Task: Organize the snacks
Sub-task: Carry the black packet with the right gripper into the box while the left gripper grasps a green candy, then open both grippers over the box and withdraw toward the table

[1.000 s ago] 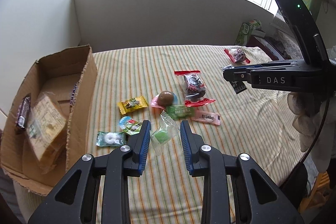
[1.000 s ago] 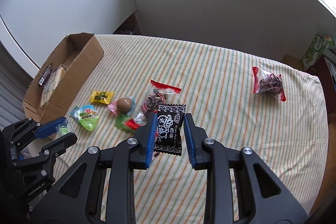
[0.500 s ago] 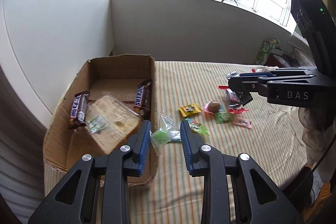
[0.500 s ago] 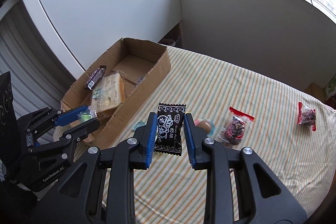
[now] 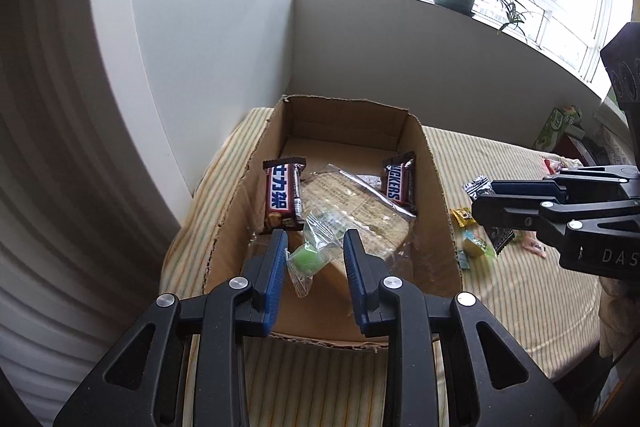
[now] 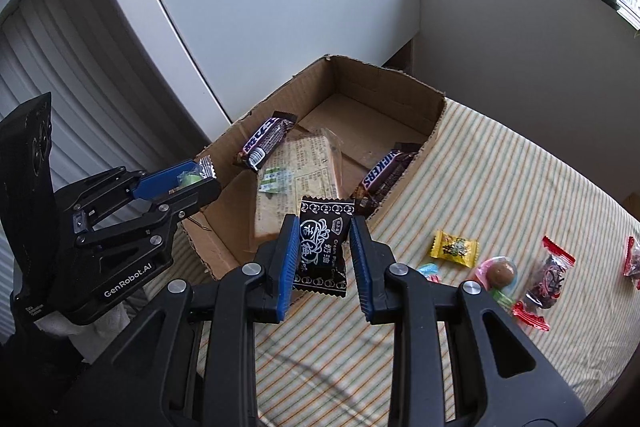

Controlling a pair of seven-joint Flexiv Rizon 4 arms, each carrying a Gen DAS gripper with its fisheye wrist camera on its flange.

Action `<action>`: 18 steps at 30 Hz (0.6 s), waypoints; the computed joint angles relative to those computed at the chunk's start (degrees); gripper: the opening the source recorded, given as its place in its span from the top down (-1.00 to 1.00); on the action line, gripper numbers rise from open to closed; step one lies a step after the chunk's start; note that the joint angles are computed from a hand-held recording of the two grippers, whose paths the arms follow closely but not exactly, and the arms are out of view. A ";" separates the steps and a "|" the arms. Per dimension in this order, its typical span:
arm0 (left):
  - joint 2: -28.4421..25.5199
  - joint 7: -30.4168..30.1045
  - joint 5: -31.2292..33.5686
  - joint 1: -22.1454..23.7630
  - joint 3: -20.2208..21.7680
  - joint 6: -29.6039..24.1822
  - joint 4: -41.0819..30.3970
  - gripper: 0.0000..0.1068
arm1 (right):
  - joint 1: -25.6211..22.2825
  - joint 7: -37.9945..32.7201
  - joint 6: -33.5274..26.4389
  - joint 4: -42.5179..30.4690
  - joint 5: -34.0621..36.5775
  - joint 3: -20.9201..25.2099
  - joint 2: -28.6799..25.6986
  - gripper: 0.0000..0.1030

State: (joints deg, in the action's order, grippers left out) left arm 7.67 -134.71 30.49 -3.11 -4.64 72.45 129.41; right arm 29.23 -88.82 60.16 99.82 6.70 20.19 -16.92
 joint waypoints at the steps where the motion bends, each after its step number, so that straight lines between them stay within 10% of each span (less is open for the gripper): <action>1: -0.08 -0.02 -0.03 0.15 0.17 0.18 0.08 0.49 | 0.10 -0.26 -0.50 -0.50 0.25 0.27 -0.40 0.47; 5: -0.42 0.97 -1.66 0.72 1.29 1.96 0.87 0.42 | 1.03 -0.19 -0.52 -1.35 -0.20 0.28 -1.39 0.44; 9: -0.26 1.42 -2.54 1.31 1.50 2.49 1.32 0.29 | 0.82 0.27 1.09 -0.93 0.22 0.26 -1.12 -0.09; 18: -0.09 1.07 -2.81 1.51 0.68 2.91 0.82 0.21 | -0.68 0.53 3.24 2.62 0.62 -0.12 1.97 -0.15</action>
